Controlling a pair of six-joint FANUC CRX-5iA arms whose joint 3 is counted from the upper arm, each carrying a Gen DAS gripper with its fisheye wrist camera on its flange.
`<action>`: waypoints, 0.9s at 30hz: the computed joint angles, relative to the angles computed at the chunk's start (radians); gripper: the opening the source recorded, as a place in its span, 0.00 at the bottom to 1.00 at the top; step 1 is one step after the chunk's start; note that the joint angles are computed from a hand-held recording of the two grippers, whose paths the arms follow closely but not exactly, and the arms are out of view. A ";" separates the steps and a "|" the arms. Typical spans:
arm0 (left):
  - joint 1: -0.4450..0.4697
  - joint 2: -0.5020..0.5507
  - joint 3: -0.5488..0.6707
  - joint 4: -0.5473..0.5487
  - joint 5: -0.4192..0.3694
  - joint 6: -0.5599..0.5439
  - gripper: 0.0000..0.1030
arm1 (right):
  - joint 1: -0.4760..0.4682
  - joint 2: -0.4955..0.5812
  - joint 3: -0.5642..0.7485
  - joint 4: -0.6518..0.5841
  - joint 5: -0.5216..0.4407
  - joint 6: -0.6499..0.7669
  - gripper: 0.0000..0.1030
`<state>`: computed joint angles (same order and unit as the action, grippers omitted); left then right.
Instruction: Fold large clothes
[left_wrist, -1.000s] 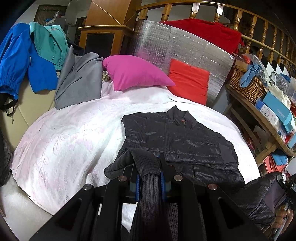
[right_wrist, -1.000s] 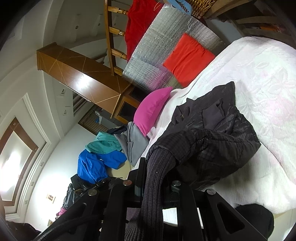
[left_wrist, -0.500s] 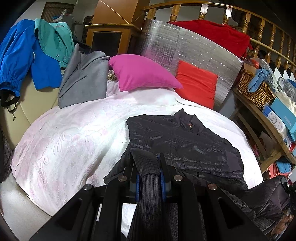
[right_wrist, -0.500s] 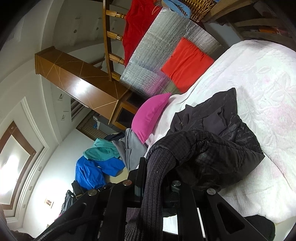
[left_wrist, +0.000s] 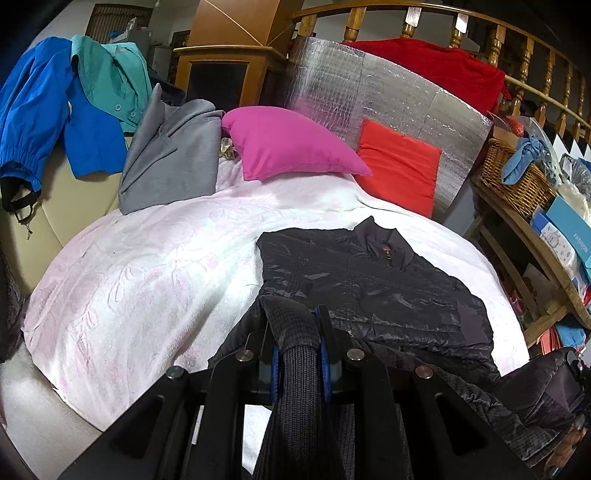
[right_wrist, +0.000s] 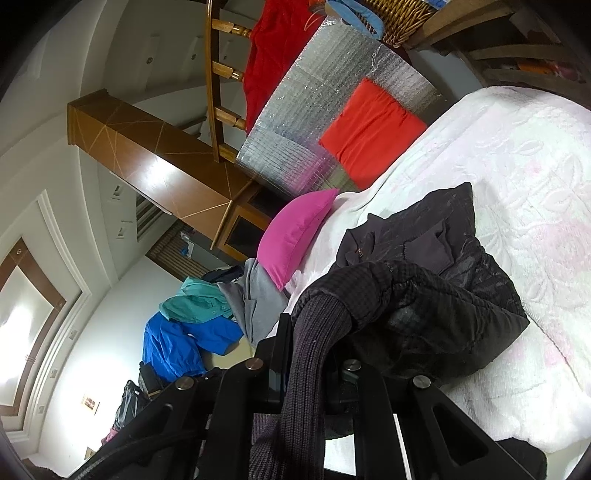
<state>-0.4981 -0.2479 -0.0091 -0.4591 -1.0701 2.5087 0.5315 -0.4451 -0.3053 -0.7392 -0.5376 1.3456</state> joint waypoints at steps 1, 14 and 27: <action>-0.001 0.002 0.002 -0.001 -0.002 0.000 0.17 | 0.005 -0.002 -0.002 0.007 0.004 -0.007 0.12; -0.010 0.016 0.022 -0.015 -0.021 0.003 0.17 | 0.025 -0.001 -0.004 0.039 0.022 -0.035 0.12; -0.011 0.024 0.031 -0.019 -0.029 -0.001 0.17 | 0.026 0.001 -0.006 0.042 0.027 -0.039 0.12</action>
